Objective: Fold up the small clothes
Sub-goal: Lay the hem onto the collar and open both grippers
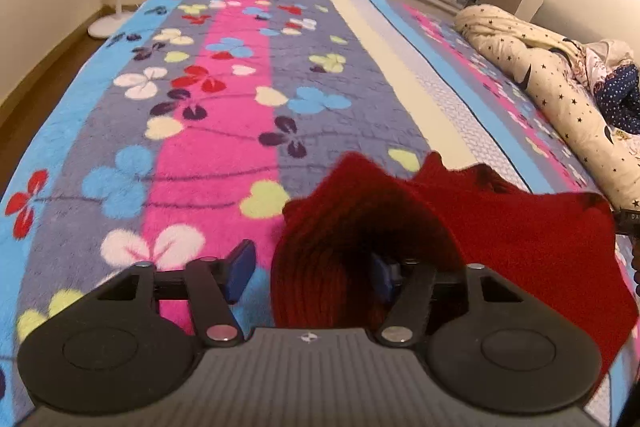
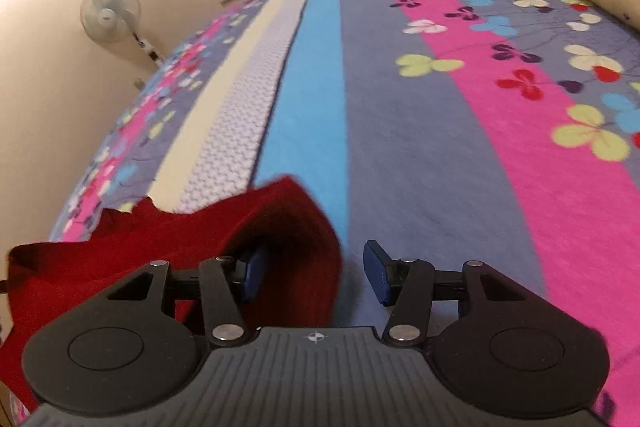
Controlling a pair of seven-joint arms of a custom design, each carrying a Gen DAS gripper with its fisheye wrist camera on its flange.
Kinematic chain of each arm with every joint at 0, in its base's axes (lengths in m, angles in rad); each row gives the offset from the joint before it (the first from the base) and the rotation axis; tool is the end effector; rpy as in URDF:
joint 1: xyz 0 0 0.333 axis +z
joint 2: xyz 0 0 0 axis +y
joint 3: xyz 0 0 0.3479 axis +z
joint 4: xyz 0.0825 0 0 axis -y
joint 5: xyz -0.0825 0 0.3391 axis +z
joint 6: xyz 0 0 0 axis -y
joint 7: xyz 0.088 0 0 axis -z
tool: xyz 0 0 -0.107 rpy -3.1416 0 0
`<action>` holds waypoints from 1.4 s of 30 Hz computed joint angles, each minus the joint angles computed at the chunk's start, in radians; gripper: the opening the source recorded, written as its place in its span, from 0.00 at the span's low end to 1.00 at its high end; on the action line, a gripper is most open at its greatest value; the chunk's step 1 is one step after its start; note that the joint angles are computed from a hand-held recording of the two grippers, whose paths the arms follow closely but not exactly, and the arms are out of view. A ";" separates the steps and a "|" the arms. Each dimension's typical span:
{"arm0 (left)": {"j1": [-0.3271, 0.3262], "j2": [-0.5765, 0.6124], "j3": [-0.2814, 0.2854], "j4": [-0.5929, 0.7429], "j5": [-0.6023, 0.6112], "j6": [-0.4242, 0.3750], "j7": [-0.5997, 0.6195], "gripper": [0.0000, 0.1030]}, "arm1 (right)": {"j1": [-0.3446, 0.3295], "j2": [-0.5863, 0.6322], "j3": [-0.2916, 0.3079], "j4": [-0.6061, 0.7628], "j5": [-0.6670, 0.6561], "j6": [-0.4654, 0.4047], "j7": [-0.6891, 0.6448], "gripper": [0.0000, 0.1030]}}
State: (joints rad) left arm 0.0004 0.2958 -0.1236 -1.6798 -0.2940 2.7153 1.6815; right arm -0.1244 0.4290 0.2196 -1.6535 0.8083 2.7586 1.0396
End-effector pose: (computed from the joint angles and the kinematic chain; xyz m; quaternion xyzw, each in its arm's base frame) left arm 0.6582 -0.0591 0.5638 -0.6572 0.6528 -0.3386 0.1652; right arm 0.6851 0.0079 0.4842 -0.6134 0.6683 -0.0917 0.4107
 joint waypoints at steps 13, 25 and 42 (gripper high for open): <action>-0.099 0.052 0.139 0.056 0.144 0.027 -0.321 0.15 | 0.150 0.132 -0.124 0.169 -0.146 0.133 0.271 0.12; -0.113 -0.272 0.088 -0.190 0.395 0.018 -0.472 0.34 | -0.038 -0.156 0.149 -0.143 -0.133 0.328 0.222 0.44; 0.031 -0.570 -0.124 -0.498 0.565 0.029 -0.731 0.66 | 0.195 -0.407 -0.143 -0.473 -0.543 0.162 0.572 0.51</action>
State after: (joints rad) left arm 0.0319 -0.2744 -0.2472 -2.1776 0.2710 2.7442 0.9508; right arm 0.0711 0.0221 0.0764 -2.1269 0.2651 2.9210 1.6119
